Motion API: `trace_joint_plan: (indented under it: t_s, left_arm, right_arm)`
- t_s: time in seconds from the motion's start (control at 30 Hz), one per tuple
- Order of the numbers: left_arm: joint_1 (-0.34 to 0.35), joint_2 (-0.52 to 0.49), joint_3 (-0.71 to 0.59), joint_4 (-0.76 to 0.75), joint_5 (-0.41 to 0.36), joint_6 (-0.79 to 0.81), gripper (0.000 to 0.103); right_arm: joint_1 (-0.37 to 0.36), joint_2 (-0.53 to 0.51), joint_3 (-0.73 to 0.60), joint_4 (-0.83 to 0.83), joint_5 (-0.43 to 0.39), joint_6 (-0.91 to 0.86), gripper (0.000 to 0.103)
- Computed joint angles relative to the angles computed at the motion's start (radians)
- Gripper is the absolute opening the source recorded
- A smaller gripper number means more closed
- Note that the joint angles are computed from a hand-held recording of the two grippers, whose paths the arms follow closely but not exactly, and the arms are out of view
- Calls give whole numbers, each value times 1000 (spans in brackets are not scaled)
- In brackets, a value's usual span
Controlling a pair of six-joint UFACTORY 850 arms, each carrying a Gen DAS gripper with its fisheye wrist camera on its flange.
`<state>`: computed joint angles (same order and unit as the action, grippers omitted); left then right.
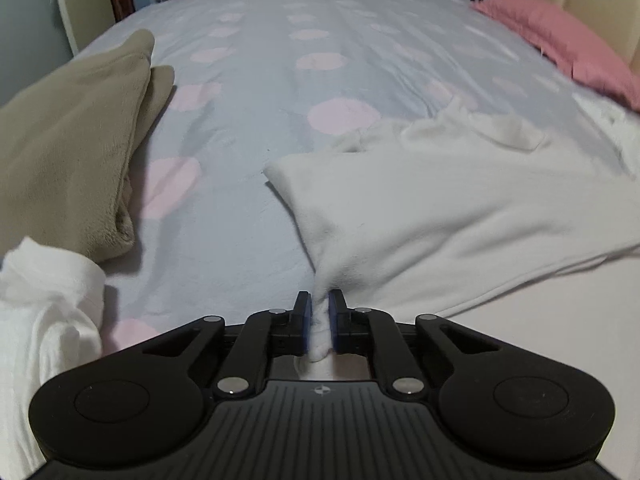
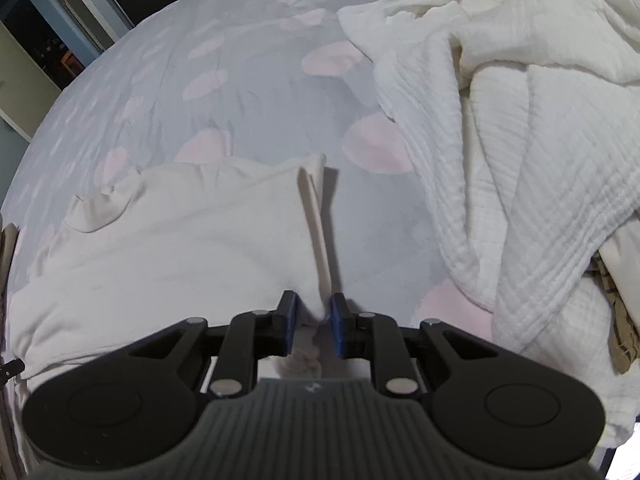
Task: Fold clothes
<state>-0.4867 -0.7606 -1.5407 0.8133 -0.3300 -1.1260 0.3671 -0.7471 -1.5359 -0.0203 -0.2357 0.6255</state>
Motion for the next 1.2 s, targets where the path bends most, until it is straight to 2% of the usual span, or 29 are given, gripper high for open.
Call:
trace_joint_plan:
  t_s: [0.1, 0.13, 0.17, 0.27, 0.33, 0.4, 0.47, 0.6, 0.7, 0.73, 0.77, 0.83, 0.93, 1.07, 1.2]
  left_arm:
    - [-1, 3, -1, 25, -17, -21, 7]
    - [-8, 0, -7, 63, -68, -57, 1]
    - [-10, 0, -8, 80, -105, -73, 1]
    - [12, 29, 33, 33, -63, -107, 1]
    - [13, 50, 59, 34, -39, -116, 1]
    - [5, 62, 70, 30, -39, -96, 4]
    - [0, 77, 85, -13, -22, -46, 18]
    - [-13, 93, 102, -123, -17, 77, 23]
    - [-20, 99, 117, -256, -46, 208, 27]
    - [-22, 106, 127, -292, -47, 239, 31]
    - [-24, 113, 138, -328, -46, 271, 38]
    - [-30, 126, 156, -393, -57, 341, 45]
    - [-48, 145, 187, -439, -87, 404, 45]
    - [-73, 176, 232, -439, -103, 424, 45]
    - [-83, 216, 284, -488, -107, 433, 46]
  right_arm:
    - [3, 19, 15, -48, -7, 39, 22]
    - [6, 29, 25, -94, -3, 74, 22]
    - [9, 40, 38, -150, 2, 117, 22]
    - [16, 73, 81, -249, 25, 183, 26]
    - [21, 86, 101, -224, 37, 127, 30]
    - [25, 96, 117, -170, 47, 36, 34]
    - [28, 93, 120, -74, 40, -81, 35]
    - [38, 72, 103, -59, -33, -137, 35]
    - [42, 83, 116, -46, -47, -161, 36]
    - [43, 90, 123, -25, -49, -189, 40]
    - [42, 98, 130, 34, -51, -255, 47]
    - [46, 109, 141, 135, -74, -376, 50]
    - [71, 119, 164, 63, -113, -345, 50]
    - [107, 158, 229, -77, -104, -275, 51]
    - [108, 207, 298, 32, -110, -349, 51]
